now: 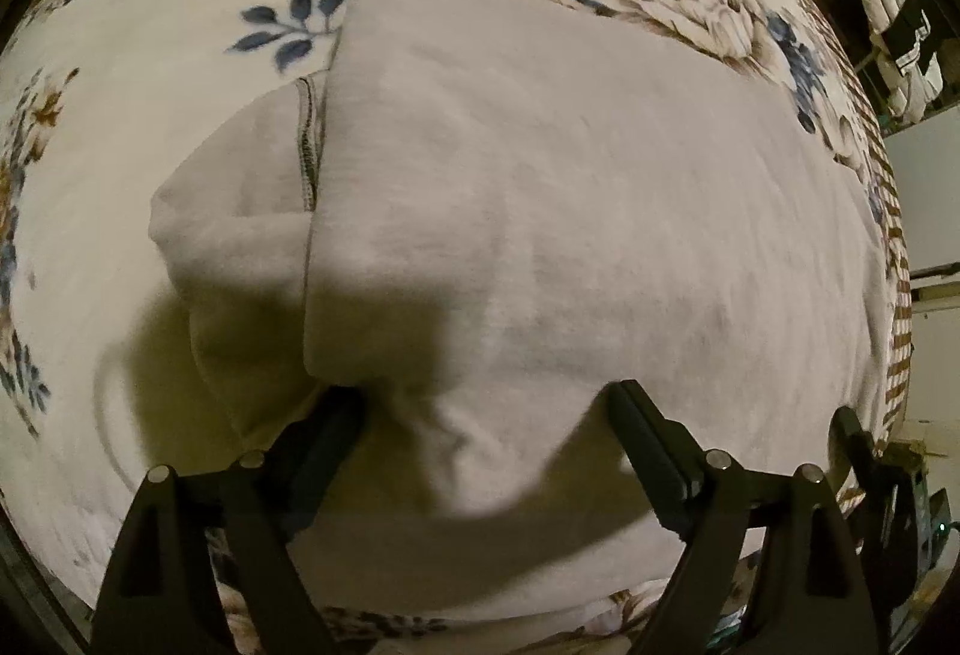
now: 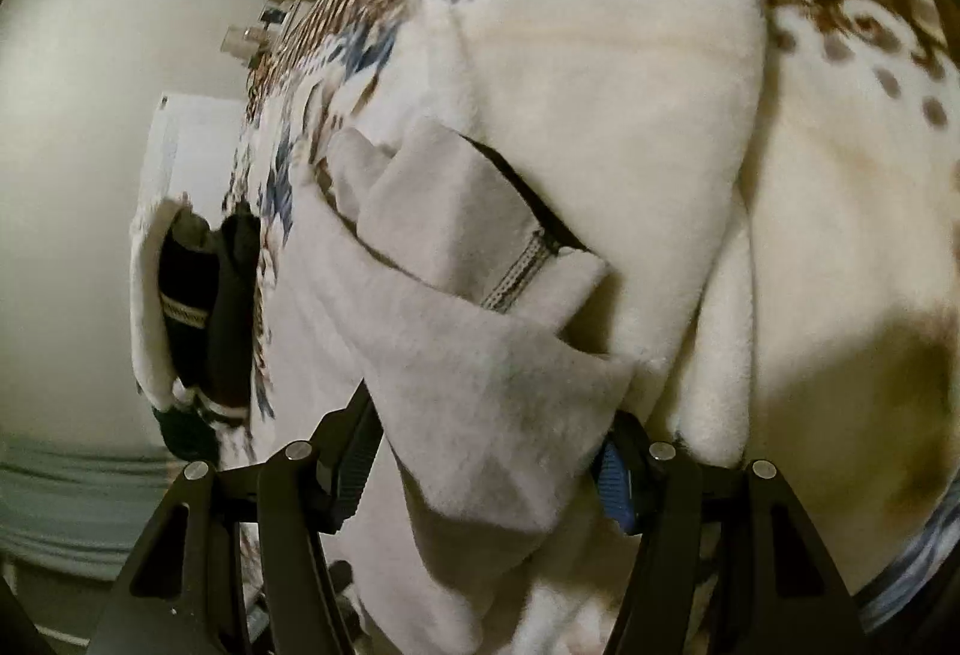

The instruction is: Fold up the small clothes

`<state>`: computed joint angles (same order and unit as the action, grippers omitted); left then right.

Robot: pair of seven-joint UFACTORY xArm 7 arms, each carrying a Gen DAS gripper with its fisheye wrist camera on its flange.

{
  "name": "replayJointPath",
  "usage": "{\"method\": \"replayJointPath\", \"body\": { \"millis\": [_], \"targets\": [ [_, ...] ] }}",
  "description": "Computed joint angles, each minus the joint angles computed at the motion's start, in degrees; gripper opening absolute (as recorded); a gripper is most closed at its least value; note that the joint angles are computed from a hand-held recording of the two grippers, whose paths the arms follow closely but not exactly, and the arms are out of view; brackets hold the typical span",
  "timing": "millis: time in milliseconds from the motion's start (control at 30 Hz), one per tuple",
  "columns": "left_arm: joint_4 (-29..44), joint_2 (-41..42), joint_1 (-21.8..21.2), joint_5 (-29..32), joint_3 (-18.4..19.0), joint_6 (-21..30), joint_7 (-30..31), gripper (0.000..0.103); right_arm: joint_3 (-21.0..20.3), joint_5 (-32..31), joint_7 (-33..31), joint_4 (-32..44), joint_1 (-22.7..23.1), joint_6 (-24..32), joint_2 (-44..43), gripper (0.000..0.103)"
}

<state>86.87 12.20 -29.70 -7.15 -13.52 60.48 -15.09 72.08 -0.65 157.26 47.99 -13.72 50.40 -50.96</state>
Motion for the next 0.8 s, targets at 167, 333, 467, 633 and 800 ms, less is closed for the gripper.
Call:
{"method": "replayJointPath", "body": {
  "millis": [167, 333, 467, 633, 800],
  "targets": [
    [0.7, 0.9, 0.3, -1.5, 0.0, 0.2, 0.7, 0.091, -0.8, -0.8, 2.9, -2.4, -0.4, -1.8, -3.6, 0.072],
    [-0.6, 0.1, 0.9, -2.8, 0.0, -0.7, 1.6, 0.093, -1.9, -3.5, -0.8, -1.4, -0.9, -1.1, -2.2, 0.072],
    [-5.1, -5.1, 2.3, -5.7, 0.4, -1.7, 0.9, 0.093, -3.5, -4.2, -2.4, -3.5, 1.4, -4.5, -1.7, 0.072],
    [-20.5, -19.7, 5.5, -14.9, 2.8, -7.2, -9.8, 0.093, -11.2, -6.7, -2.7, -16.0, 10.8, -21.2, -2.1, 0.072],
    [-36.9, -27.2, 4.5, -35.0, 4.9, -12.8, -17.0, 0.093, -23.2, -10.7, -10.7, -23.5, 19.9, -33.4, 2.9, 0.072]
  ]
}}
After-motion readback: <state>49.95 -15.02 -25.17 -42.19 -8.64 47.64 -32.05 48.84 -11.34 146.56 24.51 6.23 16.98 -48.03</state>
